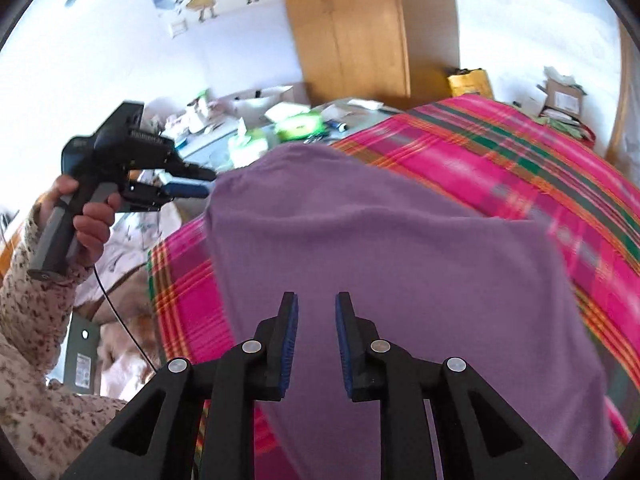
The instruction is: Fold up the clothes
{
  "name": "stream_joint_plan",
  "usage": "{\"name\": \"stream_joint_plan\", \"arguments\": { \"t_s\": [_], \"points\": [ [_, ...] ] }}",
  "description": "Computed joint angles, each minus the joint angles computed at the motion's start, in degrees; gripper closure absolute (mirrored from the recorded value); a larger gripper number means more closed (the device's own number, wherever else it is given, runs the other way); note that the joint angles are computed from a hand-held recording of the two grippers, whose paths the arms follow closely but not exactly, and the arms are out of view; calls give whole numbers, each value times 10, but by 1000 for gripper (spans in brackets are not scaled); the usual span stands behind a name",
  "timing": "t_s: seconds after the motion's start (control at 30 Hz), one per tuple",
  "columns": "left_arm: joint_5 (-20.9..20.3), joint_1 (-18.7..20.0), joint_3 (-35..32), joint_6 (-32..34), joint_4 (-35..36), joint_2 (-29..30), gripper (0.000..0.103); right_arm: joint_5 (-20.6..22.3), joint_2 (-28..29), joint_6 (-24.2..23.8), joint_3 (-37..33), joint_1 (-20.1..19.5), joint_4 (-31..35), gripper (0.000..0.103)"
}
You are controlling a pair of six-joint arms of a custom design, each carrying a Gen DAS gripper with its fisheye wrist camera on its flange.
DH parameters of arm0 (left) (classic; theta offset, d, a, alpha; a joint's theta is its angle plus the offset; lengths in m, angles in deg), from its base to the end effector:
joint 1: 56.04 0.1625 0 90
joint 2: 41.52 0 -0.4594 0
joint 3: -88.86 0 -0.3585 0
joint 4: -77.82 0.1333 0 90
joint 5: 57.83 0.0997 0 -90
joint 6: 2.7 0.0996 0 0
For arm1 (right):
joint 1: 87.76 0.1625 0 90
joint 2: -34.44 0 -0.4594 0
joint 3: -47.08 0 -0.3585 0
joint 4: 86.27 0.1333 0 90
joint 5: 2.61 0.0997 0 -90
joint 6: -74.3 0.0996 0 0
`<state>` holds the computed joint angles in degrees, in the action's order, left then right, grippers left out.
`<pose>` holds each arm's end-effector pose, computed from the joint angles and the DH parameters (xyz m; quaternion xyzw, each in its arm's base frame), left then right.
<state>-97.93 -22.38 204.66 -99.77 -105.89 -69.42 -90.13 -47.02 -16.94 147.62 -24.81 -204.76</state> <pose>-0.3207 -0.4653 -0.0345 -0.3352 0.8415 -0.4206 0.0522 -0.1147 -0.5272 0.4178 0.5309 -0.8432 0.0606 0.0593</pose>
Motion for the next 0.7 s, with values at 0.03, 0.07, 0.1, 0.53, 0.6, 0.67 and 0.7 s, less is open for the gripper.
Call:
{"name": "stream_joint_plan", "arguments": {
  "t_s": [0.03, 0.07, 0.1, 0.53, 0.6, 0.67, 0.7],
  "points": [
    [-3, -1, 2, 0, -3, 0, 80, 0, -3, 4, 5, -2, 4, 83],
    [-7, -1, 5, 0, -6, 1, 80, 1, -6, 8, 9, -5, 9, 83],
    [-7, 0, 6, 1, -15, 4, 80, 2, -8, 13, 12, -7, 11, 83],
    [-19, 13, -33, 21, 35, 18, 82, 8, -24, 70, 46, -22, -27, 83],
    [-2, 5, -24, 30, 2, 24, 92, 6, -24, 76, 48, -25, -27, 83],
    [20, -6, -14, 30, -24, 29, 94, 4, -21, 86, 47, -25, -28, 83],
    [34, -14, -9, 29, -31, 29, 95, 2, -21, 90, 48, -26, -31, 83]
  ]
}}
